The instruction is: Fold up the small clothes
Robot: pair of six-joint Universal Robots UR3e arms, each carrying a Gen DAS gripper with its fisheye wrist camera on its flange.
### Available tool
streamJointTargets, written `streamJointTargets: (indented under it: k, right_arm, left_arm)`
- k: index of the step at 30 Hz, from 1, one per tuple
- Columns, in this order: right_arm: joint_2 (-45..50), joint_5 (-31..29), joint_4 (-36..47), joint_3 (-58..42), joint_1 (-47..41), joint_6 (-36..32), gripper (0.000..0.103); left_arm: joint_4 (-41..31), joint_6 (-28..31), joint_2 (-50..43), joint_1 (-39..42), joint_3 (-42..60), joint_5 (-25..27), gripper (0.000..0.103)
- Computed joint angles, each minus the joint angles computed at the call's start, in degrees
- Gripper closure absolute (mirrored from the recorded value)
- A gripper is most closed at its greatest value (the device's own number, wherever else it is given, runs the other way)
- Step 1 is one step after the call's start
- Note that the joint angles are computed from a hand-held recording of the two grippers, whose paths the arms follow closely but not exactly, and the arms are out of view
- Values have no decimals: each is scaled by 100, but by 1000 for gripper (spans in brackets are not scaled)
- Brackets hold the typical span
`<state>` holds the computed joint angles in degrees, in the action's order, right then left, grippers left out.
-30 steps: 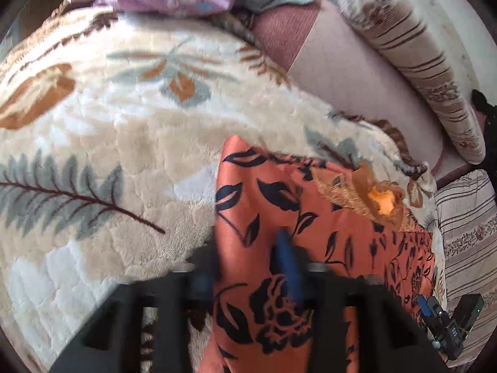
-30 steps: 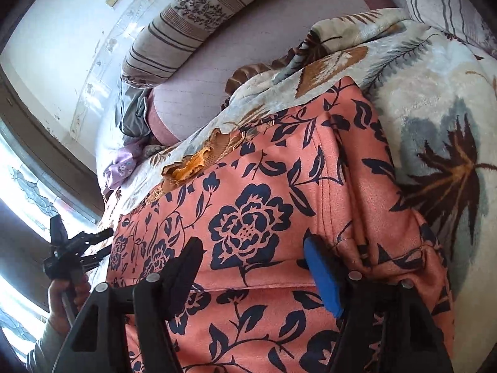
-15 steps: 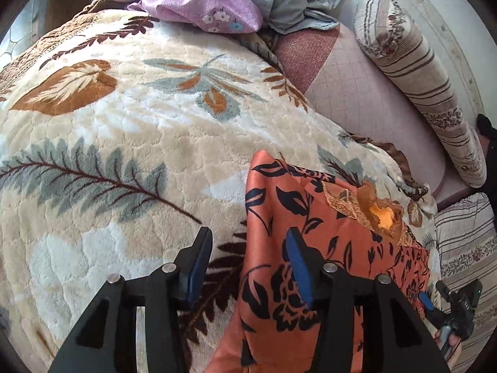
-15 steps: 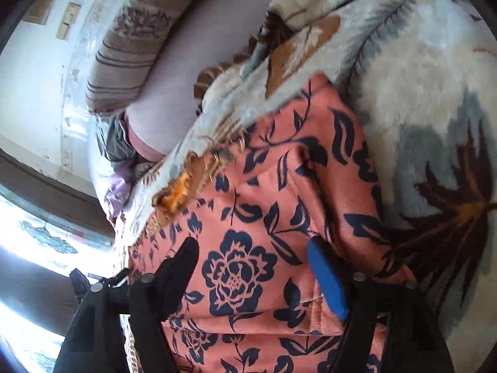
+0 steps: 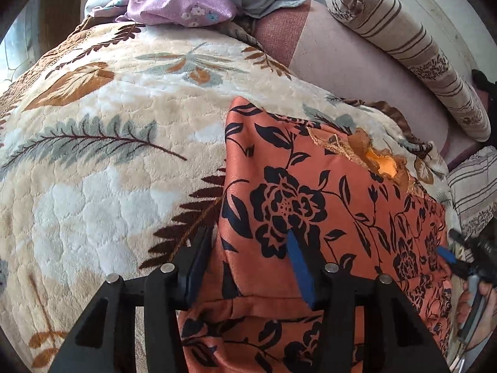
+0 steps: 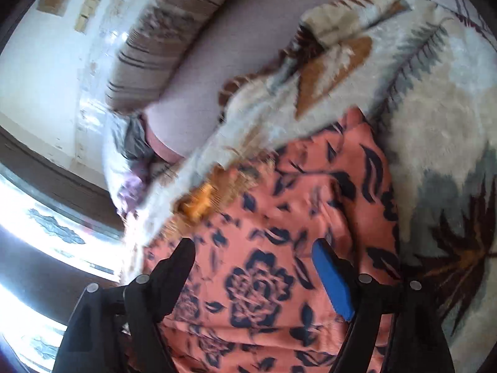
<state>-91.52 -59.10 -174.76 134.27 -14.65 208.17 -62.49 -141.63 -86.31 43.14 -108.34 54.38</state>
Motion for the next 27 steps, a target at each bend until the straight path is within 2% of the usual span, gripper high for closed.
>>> streamJointTargets:
  k: [1, 3, 5, 6, 8, 9, 11, 13, 17, 20, 22, 23, 24, 26, 27]
  right_arm:
    - [5, 107, -27, 127, -98, -94, 31]
    - [-599, -57, -114, 386, -48, 184, 28]
    - [-1218, 140, -288, 667, 14, 143, 27]
    - [-1356, 133, -446, 808, 118, 151, 24]
    - [-1132, -218, 103, 681, 422, -177, 20]
    - [-916, -120, 313, 772, 305, -350, 24]
    - [-1203, 242, -202, 1282, -71, -88, 24]
    - [-2094, 421, 70, 1412, -300, 9, 22]
    - [-3477, 435, 1404, 1475, -1039, -640, 22]
    - [-3597, 600, 2084, 1708, -1750, -1042, 24]
    - [-3152, 599, 1927, 1760, -1847, -1266, 25]
    - [-2830, 557, 1759, 1699, -1794, -1340, 27]
    - [-2493, 491, 1597, 1607, -1693, -1367, 35]
    - [-1893, 165, 1293, 1336, -1372, -1273, 65]
    - [-1723, 24, 1443, 1140, -1245, -1310, 88]
  left_arm:
    - [-150, 38, 92, 48, 4, -5, 51]
    - [-383, 249, 405, 249, -122, -152, 51]
    - [-500, 429, 642, 428, -276, -304, 45]
    - [-534, 408, 633, 417, -285, -259, 38]
    - [-360, 105, 414, 139, -234, 107, 36]
    - [-126, -4, 358, -5, -284, 330, 36]
    - [-116, 98, 567, 19, -356, 340, 36]
    - [-498, 330, 856, 277, -332, -12, 36]
    - [-643, 359, 1110, 278, -250, -222, 36]
    - [-482, 324, 1133, 82, -354, -262, 35]
    - [-8, 183, 891, -226, -475, -51, 33]
    - [266, 36, 638, -448, -484, 231, 33]
    - [503, -55, 394, -648, -487, 509, 35]
    - [1299, 50, 482, -782, -873, 633, 41]
    - [1369, 102, 510, -857, -864, 774, 59]
